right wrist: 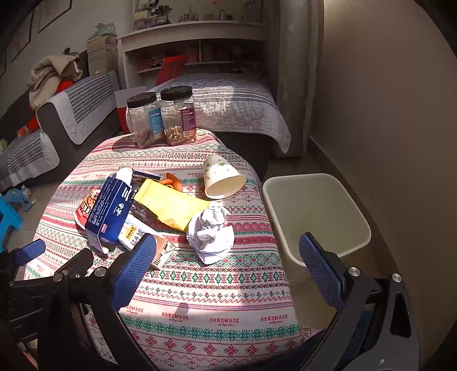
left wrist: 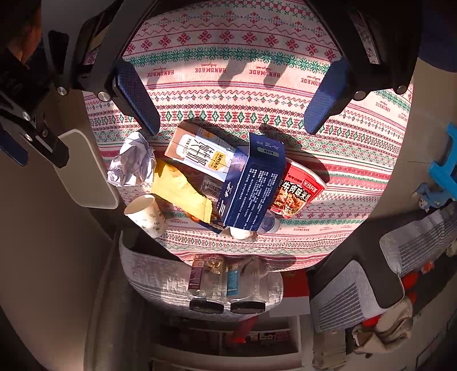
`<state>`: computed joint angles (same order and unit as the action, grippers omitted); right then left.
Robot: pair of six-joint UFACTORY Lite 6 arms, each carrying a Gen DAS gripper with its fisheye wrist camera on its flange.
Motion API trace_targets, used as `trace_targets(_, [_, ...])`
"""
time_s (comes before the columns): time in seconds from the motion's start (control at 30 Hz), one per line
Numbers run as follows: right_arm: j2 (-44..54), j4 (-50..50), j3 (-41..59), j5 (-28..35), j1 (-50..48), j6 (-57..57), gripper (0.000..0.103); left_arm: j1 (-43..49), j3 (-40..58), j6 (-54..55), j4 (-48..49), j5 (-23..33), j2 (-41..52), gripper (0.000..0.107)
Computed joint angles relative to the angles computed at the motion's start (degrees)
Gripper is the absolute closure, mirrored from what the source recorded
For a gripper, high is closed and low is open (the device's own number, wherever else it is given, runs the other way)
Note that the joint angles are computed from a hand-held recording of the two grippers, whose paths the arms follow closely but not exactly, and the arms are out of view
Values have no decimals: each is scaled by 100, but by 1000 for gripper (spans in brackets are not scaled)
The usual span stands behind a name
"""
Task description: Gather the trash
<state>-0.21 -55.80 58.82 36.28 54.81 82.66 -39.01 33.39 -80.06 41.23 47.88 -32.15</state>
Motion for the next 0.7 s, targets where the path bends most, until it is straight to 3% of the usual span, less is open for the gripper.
trace_targets(0.7, [94,-51,25,6,-12,4,7,203,-76,207,-189,-197,-101,9])
